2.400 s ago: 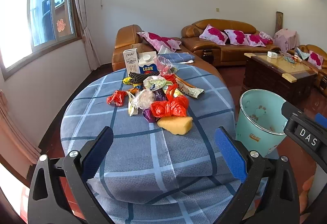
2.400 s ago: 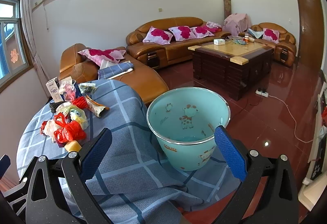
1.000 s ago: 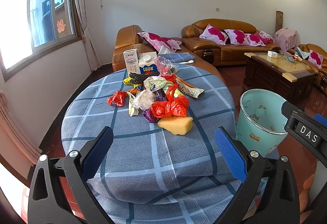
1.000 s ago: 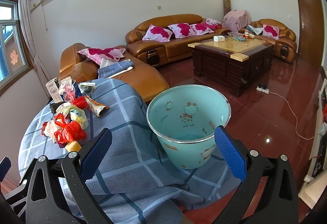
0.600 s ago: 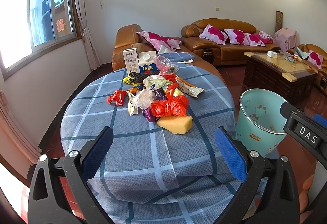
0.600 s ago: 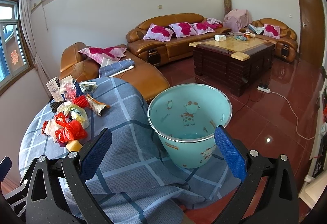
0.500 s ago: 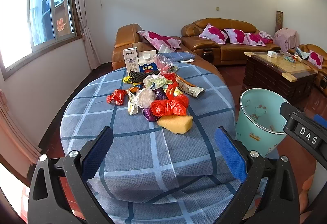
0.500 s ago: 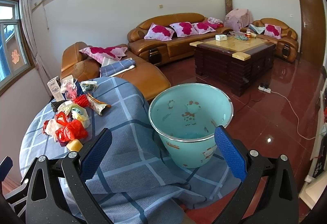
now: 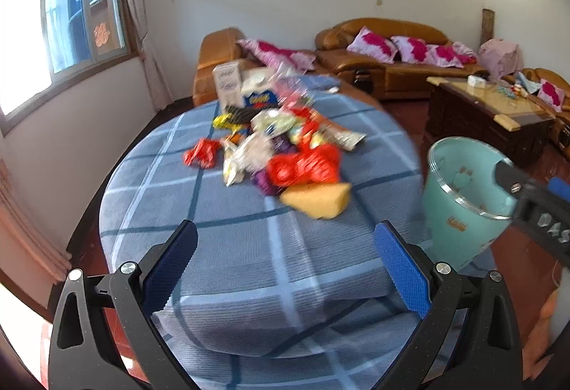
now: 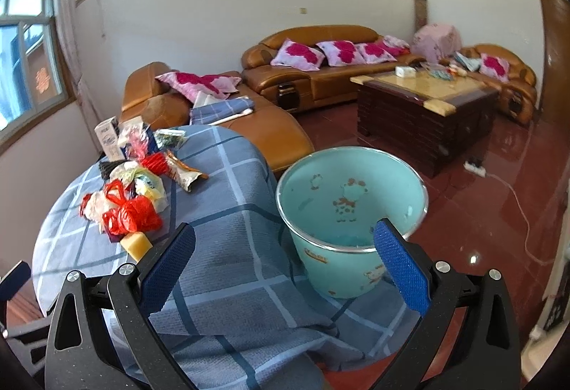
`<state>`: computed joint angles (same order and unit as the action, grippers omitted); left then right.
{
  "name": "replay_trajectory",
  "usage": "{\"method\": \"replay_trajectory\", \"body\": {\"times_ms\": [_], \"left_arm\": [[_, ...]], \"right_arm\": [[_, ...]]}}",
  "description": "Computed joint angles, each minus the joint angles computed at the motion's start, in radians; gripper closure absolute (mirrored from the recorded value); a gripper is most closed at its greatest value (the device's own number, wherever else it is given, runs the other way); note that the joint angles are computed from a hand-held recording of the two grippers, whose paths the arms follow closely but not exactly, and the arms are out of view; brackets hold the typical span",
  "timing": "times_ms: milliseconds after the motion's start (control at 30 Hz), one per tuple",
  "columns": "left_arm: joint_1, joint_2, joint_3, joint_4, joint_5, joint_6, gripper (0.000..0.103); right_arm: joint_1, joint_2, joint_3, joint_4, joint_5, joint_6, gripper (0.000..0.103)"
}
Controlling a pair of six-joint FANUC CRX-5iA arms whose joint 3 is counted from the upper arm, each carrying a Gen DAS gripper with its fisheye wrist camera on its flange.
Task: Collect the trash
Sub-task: 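Grasp the red plastic bag with the right gripper while the left gripper grasps a clear plastic bag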
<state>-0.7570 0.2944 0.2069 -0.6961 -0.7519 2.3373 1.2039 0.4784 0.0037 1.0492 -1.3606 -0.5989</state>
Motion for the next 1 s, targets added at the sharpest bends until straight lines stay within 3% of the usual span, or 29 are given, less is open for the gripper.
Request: {"method": "replay_trajectory", "body": {"times_ms": [167, 267, 433, 567, 700, 767, 867, 1000], "left_arm": [[0.086, 0.011, -0.029, 0.104, 0.027, -0.032, 0.006], [0.122, 0.017, -0.030, 0.126, 0.023, -0.019, 0.006], [0.174, 0.020, -0.030, 0.140, 0.037, -0.012, 0.006], [0.183, 0.030, -0.003, 0.080, 0.026, 0.008, 0.006], [0.205, 0.042, 0.020, 0.094, 0.034, -0.037, 0.006], [0.223, 0.052, 0.034, 0.119, 0.049, -0.069, 0.006], [0.248, 0.068, 0.054, 0.186, 0.084, -0.145, 0.006], [0.272, 0.096, 0.074, 0.301, 0.169, -0.270, 0.006]], "right_arm": [[-0.033, 0.010, -0.011, 0.065, 0.096, 0.058, 0.006], [-0.059, 0.014, -0.004, 0.107, 0.157, 0.101, 0.017], [-0.128, 0.012, 0.006, 0.143, 0.396, 0.157, 0.030], [-0.189, 0.048, 0.067, 0.124, 0.601, 0.231, 0.030], [-0.210, 0.127, 0.205, -0.023, 0.647, 0.409, 0.032], [-0.219, 0.168, 0.286, -0.145, 0.657, 0.523, 0.042], [-0.234, 0.189, 0.335, -0.259, 0.686, 0.610, 0.073], [-0.239, 0.163, 0.289, -0.214, 0.719, 0.585, 0.082]]}}
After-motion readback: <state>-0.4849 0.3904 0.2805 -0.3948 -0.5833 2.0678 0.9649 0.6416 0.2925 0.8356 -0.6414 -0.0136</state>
